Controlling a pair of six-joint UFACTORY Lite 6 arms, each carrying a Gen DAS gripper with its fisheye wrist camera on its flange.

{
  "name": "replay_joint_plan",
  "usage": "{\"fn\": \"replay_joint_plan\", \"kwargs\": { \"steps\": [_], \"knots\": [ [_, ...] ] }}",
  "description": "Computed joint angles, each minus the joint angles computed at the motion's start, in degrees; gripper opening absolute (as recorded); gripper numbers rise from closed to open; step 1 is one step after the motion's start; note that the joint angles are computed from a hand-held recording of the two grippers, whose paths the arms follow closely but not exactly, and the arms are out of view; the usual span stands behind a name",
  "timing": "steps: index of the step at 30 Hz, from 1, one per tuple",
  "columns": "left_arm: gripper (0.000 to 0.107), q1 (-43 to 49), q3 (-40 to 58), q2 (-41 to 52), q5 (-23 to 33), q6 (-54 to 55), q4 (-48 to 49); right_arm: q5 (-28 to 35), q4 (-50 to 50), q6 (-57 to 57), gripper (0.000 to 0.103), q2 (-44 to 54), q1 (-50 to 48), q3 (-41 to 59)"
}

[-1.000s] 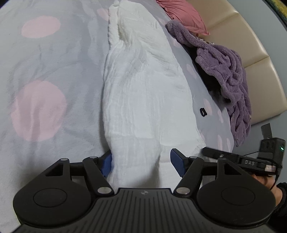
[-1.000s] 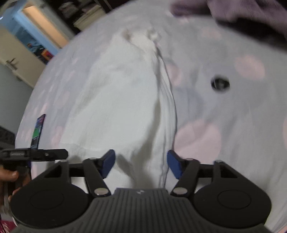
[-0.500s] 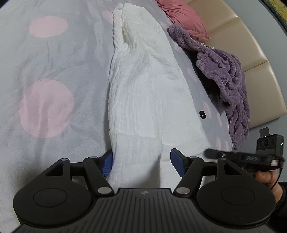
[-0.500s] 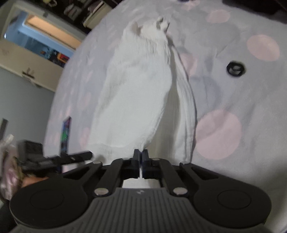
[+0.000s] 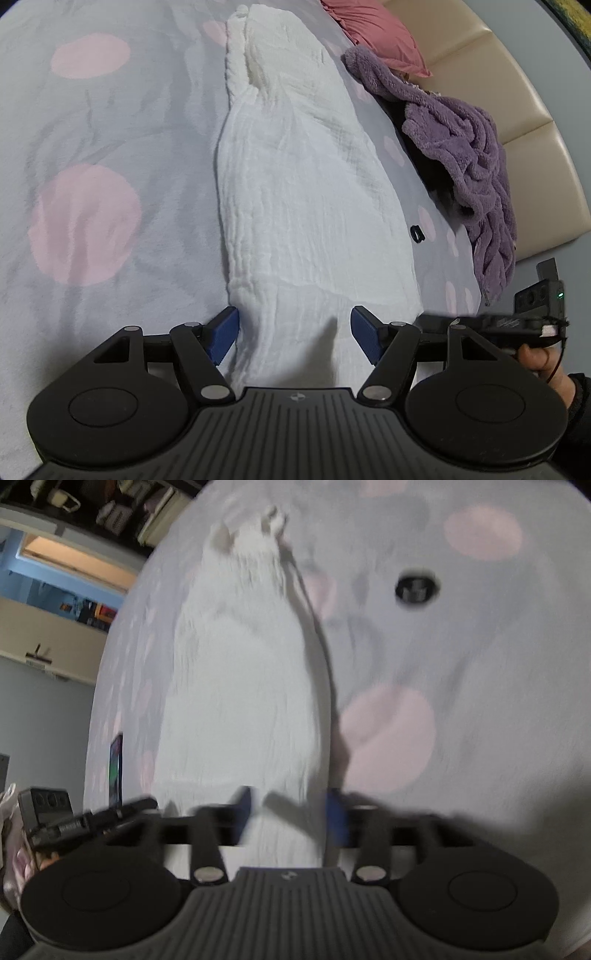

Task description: Fold clothes

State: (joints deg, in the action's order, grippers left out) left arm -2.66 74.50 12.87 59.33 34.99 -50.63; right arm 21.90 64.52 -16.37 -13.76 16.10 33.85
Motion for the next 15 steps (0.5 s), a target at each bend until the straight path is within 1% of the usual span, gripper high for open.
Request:
{"fn": "replay_joint_plan", "kwargs": {
  "steps": [1,2,7,10,12,13,14,15],
  "knots": [
    [0.065,-0.11,0.16,0.32,-0.05,-0.1,0.22,-0.92,-1.0,0.99,0.053,-0.4,0.07,-0.06],
    [0.065,0.06,0.28,0.68,0.02,-0.02,0.06,-0.62,0.4,-0.41,0.053,0.34,-0.84,-0.13],
    [0.065,1.0,1.23,2.51,1.06,-0.56,-1.77,4.97,21.43,-21.39,0.053,6.83,-4.43,-1.28],
    [0.065,1.29,1.42,3.59,1.67,-1.18,-3.57,9.2,31.65,-32.76,0.053,11.09,-5.26,-0.95],
    [0.06,1.64,1.95,5.0,2.88,-1.94,-5.1,12.54,35.56,-37.18,0.051,14.69,-5.49,-0.09],
    [0.054,1.73,2.28,5.67,3.43,-2.32,-5.45,13.88,36.67,-38.46,0.049,16.39,-5.4,0.42],
    [0.054,1.49,2.74,6.15,3.75,-2.89,-5.1,13.75,37.45,-39.26,0.046,16.76,-4.9,0.32],
    [0.054,1.21,3.01,6.22,3.72,-2.97,-4.73,13.59,38.78,-40.29,0.045,16.56,-4.41,-0.08]
  ]
}}
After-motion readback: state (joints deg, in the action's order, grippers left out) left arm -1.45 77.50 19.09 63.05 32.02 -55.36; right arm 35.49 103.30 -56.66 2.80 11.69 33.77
